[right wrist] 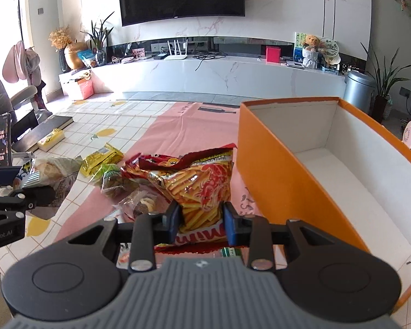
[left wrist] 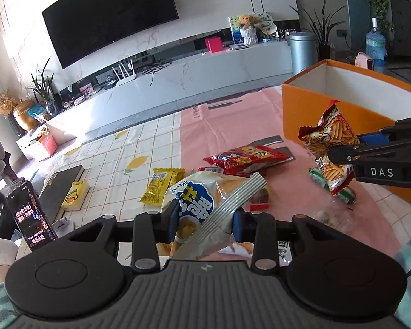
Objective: Organize snacks
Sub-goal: 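Carry both bags over the orange box and open both tools to drop them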
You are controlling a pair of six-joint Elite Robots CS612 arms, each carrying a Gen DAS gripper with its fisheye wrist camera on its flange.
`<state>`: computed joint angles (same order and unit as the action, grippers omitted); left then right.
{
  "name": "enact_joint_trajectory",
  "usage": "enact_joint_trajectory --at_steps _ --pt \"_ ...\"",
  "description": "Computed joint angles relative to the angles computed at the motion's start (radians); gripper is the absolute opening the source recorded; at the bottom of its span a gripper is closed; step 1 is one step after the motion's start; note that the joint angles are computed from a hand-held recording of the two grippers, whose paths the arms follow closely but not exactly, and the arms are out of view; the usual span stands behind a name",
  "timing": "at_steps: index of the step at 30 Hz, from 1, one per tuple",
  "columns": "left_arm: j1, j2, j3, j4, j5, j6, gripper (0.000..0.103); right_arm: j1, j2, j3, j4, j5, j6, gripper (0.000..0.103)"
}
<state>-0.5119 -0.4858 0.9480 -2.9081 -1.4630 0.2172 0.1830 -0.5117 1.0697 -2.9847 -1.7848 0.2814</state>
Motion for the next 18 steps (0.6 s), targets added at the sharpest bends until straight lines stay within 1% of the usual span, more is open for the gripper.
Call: enact_joint_trajectory --at_steps 2,4,8,10,13,15,18 --pt "-0.001 -0.012 0.012 -0.012 -0.028 -0.007 0.042 0.001 -0.024 0.035 -0.023 -0.017 0.003 0.03" --pt "-0.001 -0.023 0.021 -0.021 -0.074 -0.017 0.042 -0.001 -0.048 0.07 -0.044 -0.026 0.011 0.03" --pt "0.002 -0.033 0.01 -0.015 -0.187 -0.041 0.042 -0.015 -0.104 0.152 -0.087 -0.01 0.059 0.03" --pt "-0.003 -0.034 0.0 -0.016 -0.236 -0.034 0.042 -0.025 -0.129 0.187 -0.102 -0.002 0.075 0.03" --pt "-0.01 -0.024 -0.034 -0.012 -0.3 -0.004 0.042 -0.041 -0.165 0.231 -0.117 0.003 0.082 0.03" --pt "-0.016 -0.01 -0.07 0.008 -0.352 0.016 0.042 -0.052 -0.186 0.253 -0.115 0.005 0.076 0.03" --pt "-0.024 0.028 -0.158 0.075 -0.426 0.051 0.042 -0.079 -0.218 0.282 -0.088 0.033 0.089 0.03"
